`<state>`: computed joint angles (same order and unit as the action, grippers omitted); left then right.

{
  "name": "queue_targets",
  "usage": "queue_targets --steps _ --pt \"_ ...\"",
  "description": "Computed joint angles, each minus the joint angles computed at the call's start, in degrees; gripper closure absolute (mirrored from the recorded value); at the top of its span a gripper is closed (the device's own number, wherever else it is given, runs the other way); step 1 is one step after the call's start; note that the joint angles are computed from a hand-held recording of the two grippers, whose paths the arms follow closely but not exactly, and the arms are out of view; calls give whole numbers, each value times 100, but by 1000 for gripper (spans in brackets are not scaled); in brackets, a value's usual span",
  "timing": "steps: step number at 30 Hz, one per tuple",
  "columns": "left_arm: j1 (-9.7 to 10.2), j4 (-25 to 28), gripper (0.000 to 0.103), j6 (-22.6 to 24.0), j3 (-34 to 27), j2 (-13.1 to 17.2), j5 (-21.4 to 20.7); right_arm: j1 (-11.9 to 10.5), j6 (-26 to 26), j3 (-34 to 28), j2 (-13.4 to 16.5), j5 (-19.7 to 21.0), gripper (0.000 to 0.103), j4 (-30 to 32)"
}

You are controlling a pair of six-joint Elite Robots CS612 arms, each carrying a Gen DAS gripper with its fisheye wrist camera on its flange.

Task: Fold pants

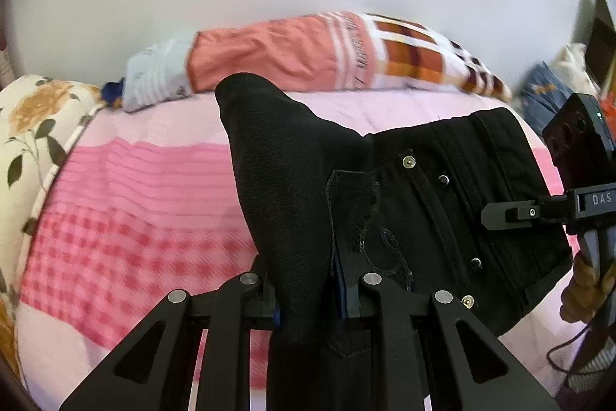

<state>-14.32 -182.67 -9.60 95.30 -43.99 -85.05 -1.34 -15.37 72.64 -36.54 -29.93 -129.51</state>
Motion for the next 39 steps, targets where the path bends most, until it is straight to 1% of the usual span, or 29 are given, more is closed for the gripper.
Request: queue_targets --steps 3,8,12,15,20,23,25,26,28,31,33,35,37,39 --pt "128 121 83 24 -256 109 110 139 100 -514 280 36 73 57" --pt "315 286 83 92 -658 306 216 300 267 -1259 699 71 73 156" --pt "440 444 83 96 -982 508 293 424 431 -1856 1048 -13 73 200" --pt "524 595 83 69 -1236 681 338 491 570 -2185 1261 -113 73 149" --pt "613 887 83 -13 -1578 921 361 546 1030 -2531 1546 -227 73 -61" --pt "634 949 82 1 -1664 1010 358 547 1162 -2555 1594 -291 73 -144" --pt "641 919 81 13 -1679 1048 352 552 1152 -2482 1565 -440 73 -199" --pt "640 915 81 23 -1683 1060 360 561 1199 -2526 1597 -482 73 -199" --pt "632 886 78 43 -1680 1088 420 579 1295 -2585 1642 -600 72 -236" --pt "641 818 68 -57 -1672 1125 483 600 1377 -2530 1624 -831 68 -394" --pt "641 784 57 -164 -1661 1140 573 606 1417 -2489 1606 -959 62 -444" --pt "647 780 53 -209 -1665 1155 603 613 1466 -2464 1615 -1079 61 -576" --pt "634 742 49 -209 -1653 1166 691 610 1512 -2437 1612 -1067 60 -676" --pt "600 758 40 -192 -1651 1178 906 615 1563 -2401 1604 -1089 56 -775"
